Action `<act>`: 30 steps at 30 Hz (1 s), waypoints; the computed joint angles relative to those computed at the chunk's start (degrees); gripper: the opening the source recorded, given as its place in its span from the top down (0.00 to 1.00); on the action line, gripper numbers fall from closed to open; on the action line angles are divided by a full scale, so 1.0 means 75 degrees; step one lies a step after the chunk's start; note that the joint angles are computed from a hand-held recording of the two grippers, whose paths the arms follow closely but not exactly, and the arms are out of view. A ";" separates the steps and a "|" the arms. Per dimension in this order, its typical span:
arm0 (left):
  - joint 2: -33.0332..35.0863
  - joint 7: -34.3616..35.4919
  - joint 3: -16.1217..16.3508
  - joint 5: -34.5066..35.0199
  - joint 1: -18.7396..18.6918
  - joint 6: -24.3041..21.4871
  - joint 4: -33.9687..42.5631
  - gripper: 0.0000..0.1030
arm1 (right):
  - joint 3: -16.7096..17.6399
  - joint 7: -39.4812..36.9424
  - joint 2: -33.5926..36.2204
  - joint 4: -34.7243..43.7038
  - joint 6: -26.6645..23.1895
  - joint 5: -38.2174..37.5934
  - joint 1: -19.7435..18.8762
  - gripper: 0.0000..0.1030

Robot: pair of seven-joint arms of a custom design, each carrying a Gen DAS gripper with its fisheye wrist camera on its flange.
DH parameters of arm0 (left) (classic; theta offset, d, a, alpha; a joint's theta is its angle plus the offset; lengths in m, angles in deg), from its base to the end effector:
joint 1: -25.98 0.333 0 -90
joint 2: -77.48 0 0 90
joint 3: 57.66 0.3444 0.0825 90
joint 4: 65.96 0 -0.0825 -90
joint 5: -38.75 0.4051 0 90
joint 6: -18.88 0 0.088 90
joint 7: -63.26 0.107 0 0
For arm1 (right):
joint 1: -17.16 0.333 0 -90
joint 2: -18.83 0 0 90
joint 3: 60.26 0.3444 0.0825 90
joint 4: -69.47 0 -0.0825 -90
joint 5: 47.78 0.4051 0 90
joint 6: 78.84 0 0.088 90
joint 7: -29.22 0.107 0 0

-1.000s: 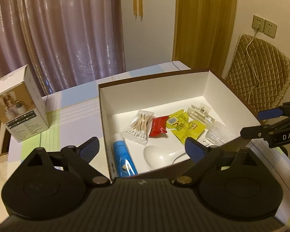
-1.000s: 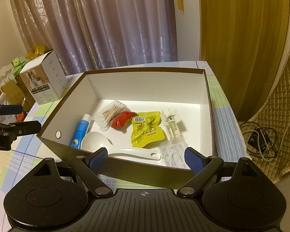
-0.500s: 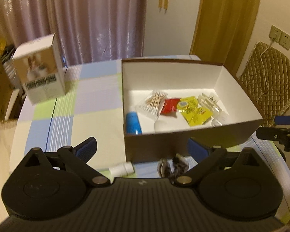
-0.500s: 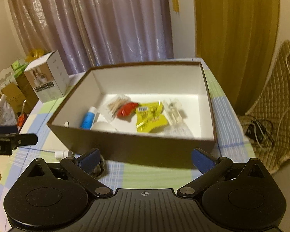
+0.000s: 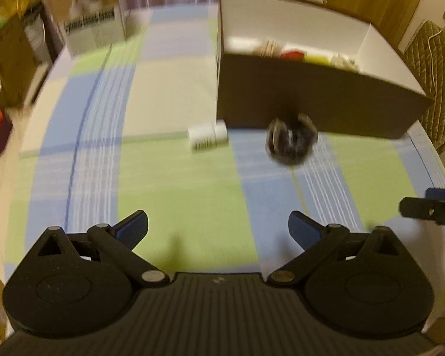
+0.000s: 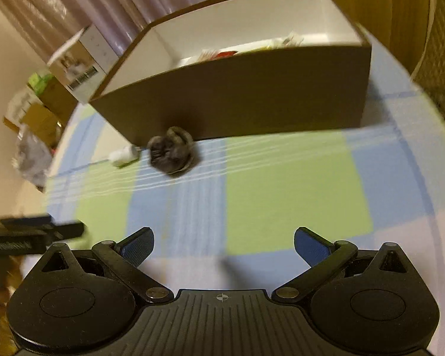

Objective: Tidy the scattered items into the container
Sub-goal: 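Withdraw both tools from the box toward the scrunchie and pill bottle, then grasp the brown scrunchie with the right tool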

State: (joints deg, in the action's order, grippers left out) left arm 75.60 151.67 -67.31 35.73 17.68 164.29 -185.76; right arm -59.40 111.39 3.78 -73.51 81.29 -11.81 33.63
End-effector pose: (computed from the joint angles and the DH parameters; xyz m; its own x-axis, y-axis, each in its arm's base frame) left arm 0.5662 -0.1837 0.5085 -0.2604 -0.9640 0.0538 -0.8638 0.2077 -0.4591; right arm 0.4725 0.1191 0.4525 0.0155 -0.9154 -0.4022 -0.8725 0.1841 -0.4526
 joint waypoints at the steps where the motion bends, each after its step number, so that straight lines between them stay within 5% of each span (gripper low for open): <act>1: -0.0023 0.0009 0.0003 -0.0045 0.0002 -0.0093 -0.0038 0.03 | -0.0116 -0.0259 0.0006 -0.0009 0.0026 0.0353 0.0174 0.00; 9: -0.0362 -0.0803 0.0059 0.0337 0.0038 0.0021 -0.0606 0.03 | -0.0023 -0.0874 0.0102 0.0119 -0.0120 0.0414 0.0240 0.00; 17: -0.0479 -0.0790 0.0137 0.0287 0.0034 0.0242 -0.0761 0.03 | 0.0344 -0.0037 0.0346 0.0247 -0.0339 -0.0936 -0.0174 0.00; 30: 0.0043 -0.0828 0.0256 0.0461 0.0362 0.0396 -0.0309 0.03 | 0.0464 0.0642 0.1374 0.0840 0.0615 -0.2083 -0.0154 0.00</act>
